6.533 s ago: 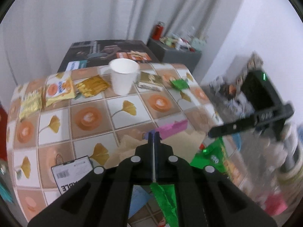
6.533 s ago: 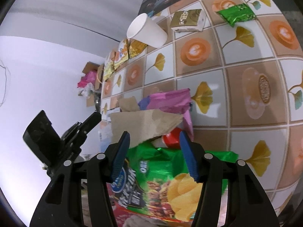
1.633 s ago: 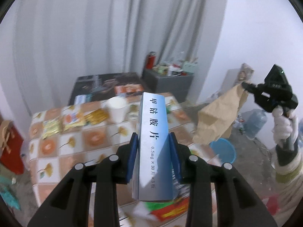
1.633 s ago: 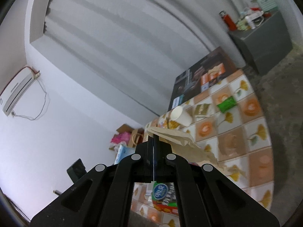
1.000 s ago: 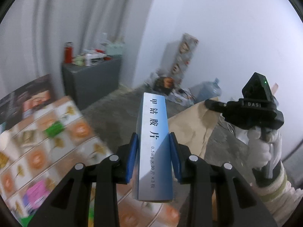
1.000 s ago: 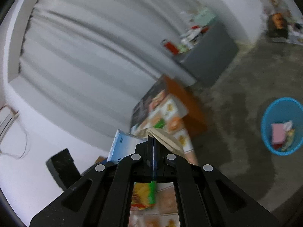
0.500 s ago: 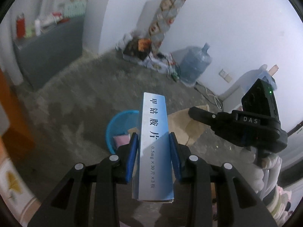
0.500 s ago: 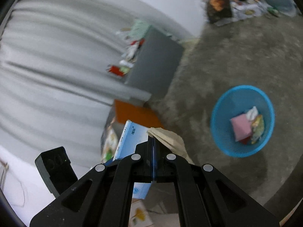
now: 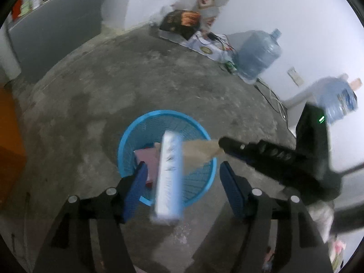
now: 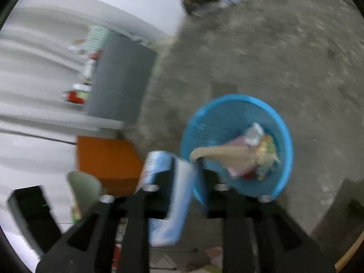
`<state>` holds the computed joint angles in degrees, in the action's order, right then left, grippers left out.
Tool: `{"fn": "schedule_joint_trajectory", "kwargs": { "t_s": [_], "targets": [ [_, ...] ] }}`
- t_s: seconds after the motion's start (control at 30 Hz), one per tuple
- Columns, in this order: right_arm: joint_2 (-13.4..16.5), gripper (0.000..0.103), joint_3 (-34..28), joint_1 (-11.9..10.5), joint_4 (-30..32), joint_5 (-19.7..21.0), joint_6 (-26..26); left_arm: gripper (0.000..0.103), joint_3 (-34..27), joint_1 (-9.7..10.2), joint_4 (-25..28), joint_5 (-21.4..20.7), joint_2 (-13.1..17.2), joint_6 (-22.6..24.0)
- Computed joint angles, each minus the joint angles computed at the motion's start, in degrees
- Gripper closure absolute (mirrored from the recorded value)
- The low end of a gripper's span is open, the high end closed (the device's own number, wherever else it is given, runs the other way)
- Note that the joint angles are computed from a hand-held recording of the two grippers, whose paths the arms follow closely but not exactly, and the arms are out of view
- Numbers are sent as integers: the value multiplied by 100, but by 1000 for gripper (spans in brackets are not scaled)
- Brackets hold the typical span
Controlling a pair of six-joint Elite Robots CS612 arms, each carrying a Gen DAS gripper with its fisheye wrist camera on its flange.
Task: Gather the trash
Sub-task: 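Carry the paper bag and medicine box to the wastebasket and open both grippers, then move both tools back over the table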
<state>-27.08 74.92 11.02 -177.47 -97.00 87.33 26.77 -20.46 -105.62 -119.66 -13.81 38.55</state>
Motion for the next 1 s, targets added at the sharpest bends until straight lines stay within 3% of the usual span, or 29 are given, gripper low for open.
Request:
{"fn": "schedule_joint_trajectory", "kwargs": {
  "t_s": [0.1,0.3,0.4,0.53,0.67,0.73,0.83,1.0],
  "targets": [
    [-78,66,139,45,349,-175,135,39,-121,53,239,-89,22,85],
    [-335,66,415,237,565,-629,157,39,230,209,190,-96,-352,572],
    [-456,65,506,384,313,-911,-20,39,342,398,341,-214,-588,935],
    [-553,61,534,598,-351,-1219,-360,39,393,844,314,-490,-881,1153],
    [-548,55,317,827,-1065,-1145,-985,36,690,1386,-634,-725,-1185,789],
    [-476,52,69,930,-1364,-907,-1327,35,944,1615,-1385,-847,-1328,414],
    [-293,50,-358,1044,-1677,-475,-1647,32,1349,1973,-2718,-979,-1506,-415],
    [179,49,-1382,1227,-1782,556,-1901,30,1897,2433,-4086,-918,-1679,-1459]
  ]
}}
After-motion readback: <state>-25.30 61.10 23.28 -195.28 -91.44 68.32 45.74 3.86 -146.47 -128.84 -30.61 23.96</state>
